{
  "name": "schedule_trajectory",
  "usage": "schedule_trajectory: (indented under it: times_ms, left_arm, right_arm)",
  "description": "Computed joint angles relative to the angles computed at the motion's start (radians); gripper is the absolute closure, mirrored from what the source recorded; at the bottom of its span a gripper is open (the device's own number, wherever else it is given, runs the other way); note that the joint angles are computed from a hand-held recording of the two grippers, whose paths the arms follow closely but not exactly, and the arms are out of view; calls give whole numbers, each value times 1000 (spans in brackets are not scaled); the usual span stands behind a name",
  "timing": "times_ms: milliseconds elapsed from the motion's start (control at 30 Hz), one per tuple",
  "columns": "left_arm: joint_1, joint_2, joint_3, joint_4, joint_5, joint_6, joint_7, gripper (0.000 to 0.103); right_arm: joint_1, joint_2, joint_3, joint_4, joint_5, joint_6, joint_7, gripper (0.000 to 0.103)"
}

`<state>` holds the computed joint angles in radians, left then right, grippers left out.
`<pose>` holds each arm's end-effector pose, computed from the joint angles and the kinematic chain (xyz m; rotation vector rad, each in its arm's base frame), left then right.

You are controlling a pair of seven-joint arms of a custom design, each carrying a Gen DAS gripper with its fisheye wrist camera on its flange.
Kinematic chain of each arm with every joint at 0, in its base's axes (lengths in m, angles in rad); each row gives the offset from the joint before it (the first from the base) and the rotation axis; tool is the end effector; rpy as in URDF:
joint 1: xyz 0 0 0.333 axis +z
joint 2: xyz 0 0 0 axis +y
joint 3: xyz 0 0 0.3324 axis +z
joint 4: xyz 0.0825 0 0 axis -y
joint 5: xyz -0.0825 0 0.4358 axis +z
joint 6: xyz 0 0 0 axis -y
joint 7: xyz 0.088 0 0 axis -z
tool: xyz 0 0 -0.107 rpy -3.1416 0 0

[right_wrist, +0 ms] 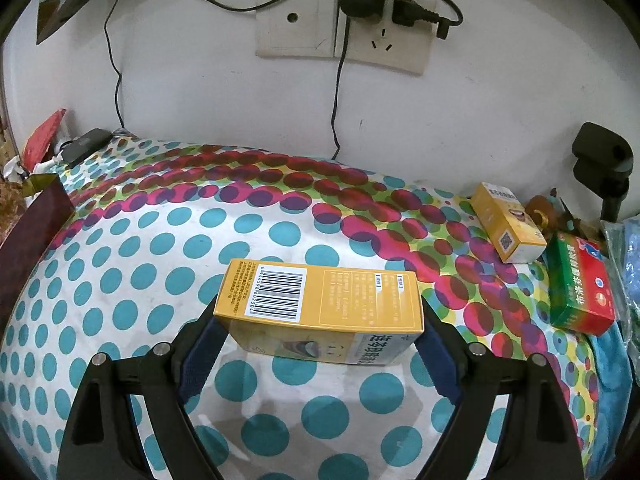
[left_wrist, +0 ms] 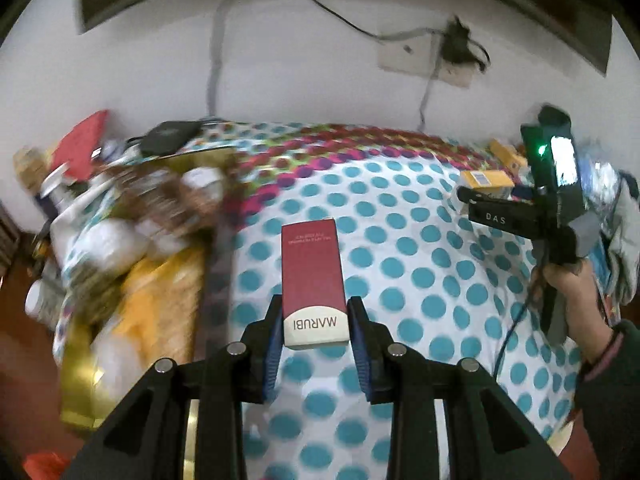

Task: Organize objects
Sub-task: 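Carry the MARUBI box into the gold tray and open the left tool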

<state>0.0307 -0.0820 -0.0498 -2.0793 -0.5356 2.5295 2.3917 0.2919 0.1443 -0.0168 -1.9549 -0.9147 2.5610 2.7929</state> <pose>0.6154 -0.0070 0.5169 -1.4002 2.3121 -0.8064 0.6424 0.1940 0.4400 -1.5643 2.0693 -0.9221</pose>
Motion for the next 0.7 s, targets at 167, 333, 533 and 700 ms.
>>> schedule_trajectory:
  times_ms: [167, 333, 533, 700]
  left_arm:
    - [41, -53, 36, -49, 36, 84, -69, 72]
    - [90, -34, 62, -42, 87, 88, -177, 72]
    - [124, 2, 64, -33, 154, 91, -271, 72]
    - [140, 30, 54, -24, 220, 109, -340, 72]
  right_arm:
    - [2, 8, 1, 10, 20, -20, -19, 17]
    - [3, 8, -1, 8, 24, -15, -20, 17]
    - [4, 13, -3, 13, 33, -23, -28, 17]
    - [6, 13, -3, 14, 30, -26, -27, 17]
